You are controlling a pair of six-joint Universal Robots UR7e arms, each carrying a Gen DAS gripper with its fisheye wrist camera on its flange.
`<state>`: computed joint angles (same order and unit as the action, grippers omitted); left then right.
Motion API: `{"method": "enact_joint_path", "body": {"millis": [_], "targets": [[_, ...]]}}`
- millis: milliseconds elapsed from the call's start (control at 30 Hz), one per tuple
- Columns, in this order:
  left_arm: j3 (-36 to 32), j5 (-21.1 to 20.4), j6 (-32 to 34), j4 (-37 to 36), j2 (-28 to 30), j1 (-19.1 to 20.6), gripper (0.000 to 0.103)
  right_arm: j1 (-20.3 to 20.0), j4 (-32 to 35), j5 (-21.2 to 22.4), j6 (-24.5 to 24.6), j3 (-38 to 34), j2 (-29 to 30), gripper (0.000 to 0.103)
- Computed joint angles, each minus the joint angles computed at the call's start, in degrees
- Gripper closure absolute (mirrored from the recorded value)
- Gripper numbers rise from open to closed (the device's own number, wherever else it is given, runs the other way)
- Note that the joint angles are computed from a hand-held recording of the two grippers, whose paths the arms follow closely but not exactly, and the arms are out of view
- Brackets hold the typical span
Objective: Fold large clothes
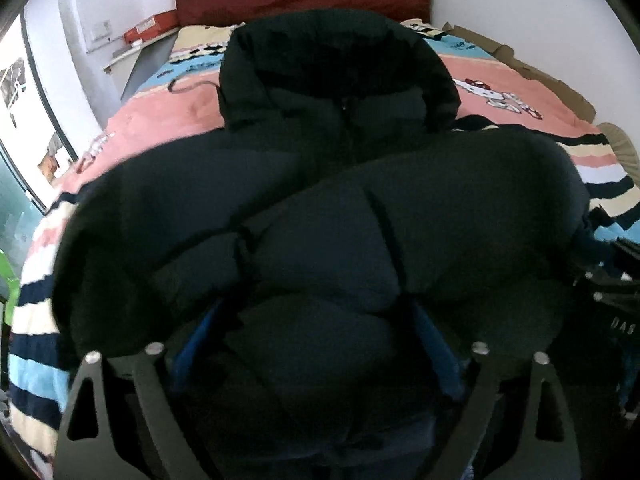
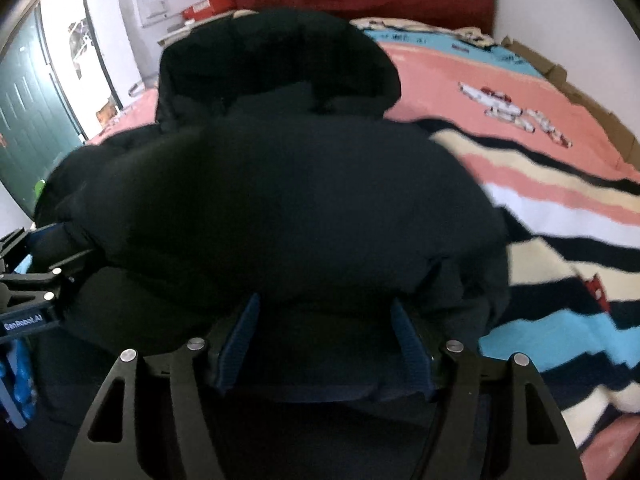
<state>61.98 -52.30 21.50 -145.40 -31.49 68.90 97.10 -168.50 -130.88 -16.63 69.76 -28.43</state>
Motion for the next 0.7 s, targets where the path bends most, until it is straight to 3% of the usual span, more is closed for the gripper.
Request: {"method": "enact_joint_path", "body": {"millis": [300,367,433,533,700], "targets": [[0.27,-0.06,-0.95,1.9,-0.91,-0.06,0.007,-0.26,1.63,-1.01,0.33,-0.5,0.8,0.036],[1.59,-0.9,-0.39,-0.66,-2.22,-0.43,0.007,0.23,4.05,-0.99,2.44,-0.23,-0.34,0.035],[1.13,-1.18,-0.12,-2.86,-2.57,-0.67,0.007,0.73,2.65,0.54,1.6,0.62,-1.51,0.035],[-2.38,0.86,0.54,-2.94,-0.69,-0.94,0.007,1.86,-1.34,0.43,-2.33,-1.25,-0.89,0.035],[-7.72,6.2,3.18,-2.17,4.11,-0.63,0.006,1.39,0.56,0.19,-2.48,-8.31,2.6,0.035]]}}
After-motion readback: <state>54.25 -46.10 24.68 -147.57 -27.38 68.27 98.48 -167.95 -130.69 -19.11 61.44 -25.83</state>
